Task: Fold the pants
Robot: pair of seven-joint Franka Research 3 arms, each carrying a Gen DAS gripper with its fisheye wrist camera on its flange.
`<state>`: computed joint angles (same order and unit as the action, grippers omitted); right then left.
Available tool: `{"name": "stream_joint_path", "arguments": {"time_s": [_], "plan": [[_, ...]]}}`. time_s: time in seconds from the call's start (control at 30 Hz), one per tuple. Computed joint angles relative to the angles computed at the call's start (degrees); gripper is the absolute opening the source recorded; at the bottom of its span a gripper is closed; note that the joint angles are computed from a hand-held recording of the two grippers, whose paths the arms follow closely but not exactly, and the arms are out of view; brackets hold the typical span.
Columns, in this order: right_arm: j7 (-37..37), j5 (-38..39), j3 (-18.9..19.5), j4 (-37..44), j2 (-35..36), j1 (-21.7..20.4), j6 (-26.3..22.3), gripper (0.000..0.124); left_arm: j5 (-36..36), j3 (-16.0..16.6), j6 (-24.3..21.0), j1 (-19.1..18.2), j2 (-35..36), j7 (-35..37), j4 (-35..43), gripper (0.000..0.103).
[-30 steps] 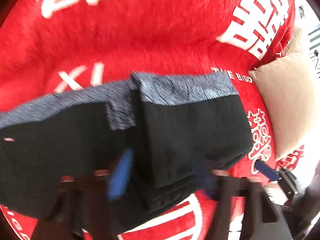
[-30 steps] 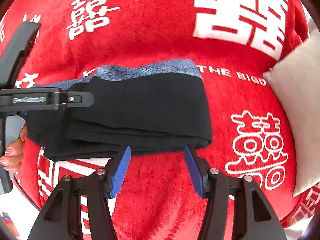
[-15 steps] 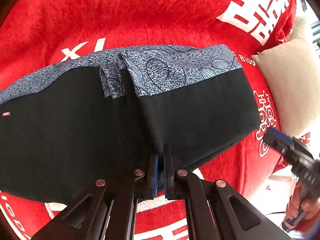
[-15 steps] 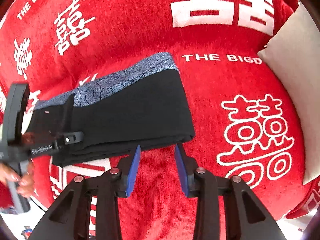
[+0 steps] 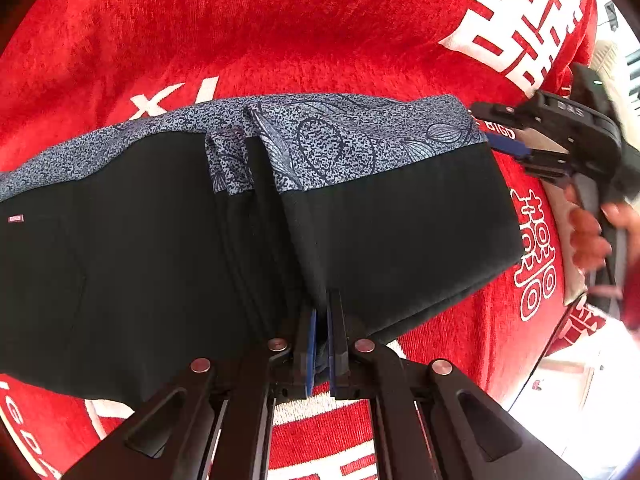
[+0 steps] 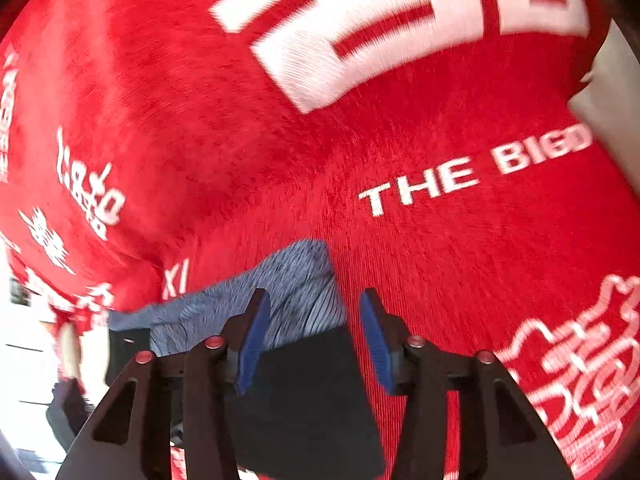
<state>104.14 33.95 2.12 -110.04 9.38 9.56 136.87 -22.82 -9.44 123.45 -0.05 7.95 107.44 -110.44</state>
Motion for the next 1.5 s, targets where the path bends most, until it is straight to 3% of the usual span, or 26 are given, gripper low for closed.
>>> {"name": "stream_joint_path", "arguments": {"time_s": [0.1, 0.13, 0.2, 0.27, 0.4, 0.43, 0.47, 0.53, 0.6, 0.63, 0.67, 0.7, 0.77, 0.9, 1.07, 1.13, 1.2, 1.5], "plan": [[-9.4, 14.7, 1.5, 2.0, 3.9, -3.5, -4.4, 0.053, 0.3, 0.0, 0.4, 0.0, -0.1, 0.3, -0.3, 0.006], [-9.7, 16.1, 1.5, 2.6, 4.9, -3.8, -5.5, 0.053, 0.5, 0.0, 0.3, -0.1, 0.0, 0.0, -0.2, 0.006], [-8.5, 17.5, 1.3, 3.0, 6.0, -4.3, -7.0, 0.033, 1.4, 0.1, -0.5, -0.3, 0.5, -1.8, 0.8, 0.006], [-9.9, 18.8, 1.3, 1.1, 4.1, -4.5, -5.9, 0.027, 2.1, 0.0, -1.2, -0.4, 1.1, -2.8, 1.9, 0.006], [-8.4, 15.4, 0.5, -1.4, 1.6, -3.3, -4.6, 0.027, 2.7, -0.4, -0.2, -0.5, 1.1, -1.9, 1.3, 0.006], [-6.5, 12.5, 0.1, -0.7, 2.2, -2.7, -5.0, 0.031, 3.1, -0.4, 0.1, -0.6, 0.8, -2.0, 1.0, 0.006], [-3.6, 9.1, -0.3, 0.1, 2.6, -2.1, -5.2, 0.046, 3.3, -0.4, 0.2, -0.6, 0.7, -2.4, 1.0, 0.006], [1.6, 1.0, -0.8, 2.0, 2.5, -0.2, -4.9, 0.047, 3.0, -0.2, 0.8, -0.5, -0.1, -3.3, 0.7, 0.006], [5.7, -11.8, -1.1, 3.7, 0.8, 2.8, -3.9, 0.046, 5.4, 0.2, 2.2, -0.8, -1.3, -5.4, -0.3, 0.030], [5.6, -15.3, -0.7, 4.4, 0.0, 3.7, -3.7, 0.046, 7.7, 0.6, 3.4, -1.1, -2.0, -7.4, -1.1, 0.065], [4.8, -17.3, 0.0, 5.2, -0.5, 4.5, -3.6, 0.042, 9.4, 0.9, 5.2, -1.2, -3.1, -9.5, -2.3, 0.078], [3.4, -17.5, 0.6, 6.2, -0.4, 4.9, -4.4, 0.030, 8.8, 1.2, 6.9, -0.9, -4.1, -9.7, -3.5, 0.078], [-0.1, -15.8, 2.2, 9.0, 0.9, 5.8, -6.7, 0.023, 8.4, 1.8, 6.2, -0.4, -4.5, -10.2, -3.6, 0.078], [-4.7, -12.4, 4.8, 14.6, 6.1, 8.7, -8.1, 0.023, 11.5, 2.9, 5.5, 0.5, -5.1, -14.2, -4.6, 0.078], [-3.3, -9.5, 6.4, 17.9, 11.8, 12.5, -10.4, 0.022, 13.3, 4.2, 6.0, 2.0, -7.1, -15.8, -7.9, 0.078], [-1.3, -12.0, 5.8, 15.0, 10.0, 14.7, -6.9, 0.023, 13.7, 4.6, 5.7, 2.5, -7.9, -16.6, -9.0, 0.078], [-1.6, -11.0, 6.2, 13.9, 8.9, 14.7, -7.1, 0.023, 13.6, 5.1, 5.7, 3.1, -8.2, -17.5, -9.7, 0.078], [2.2, -18.3, 5.2, 17.0, 9.0, 17.3, -12.4, 0.023, 12.3, 6.2, 6.0, 4.5, -9.8, -19.3, -12.0, 0.081]]}}
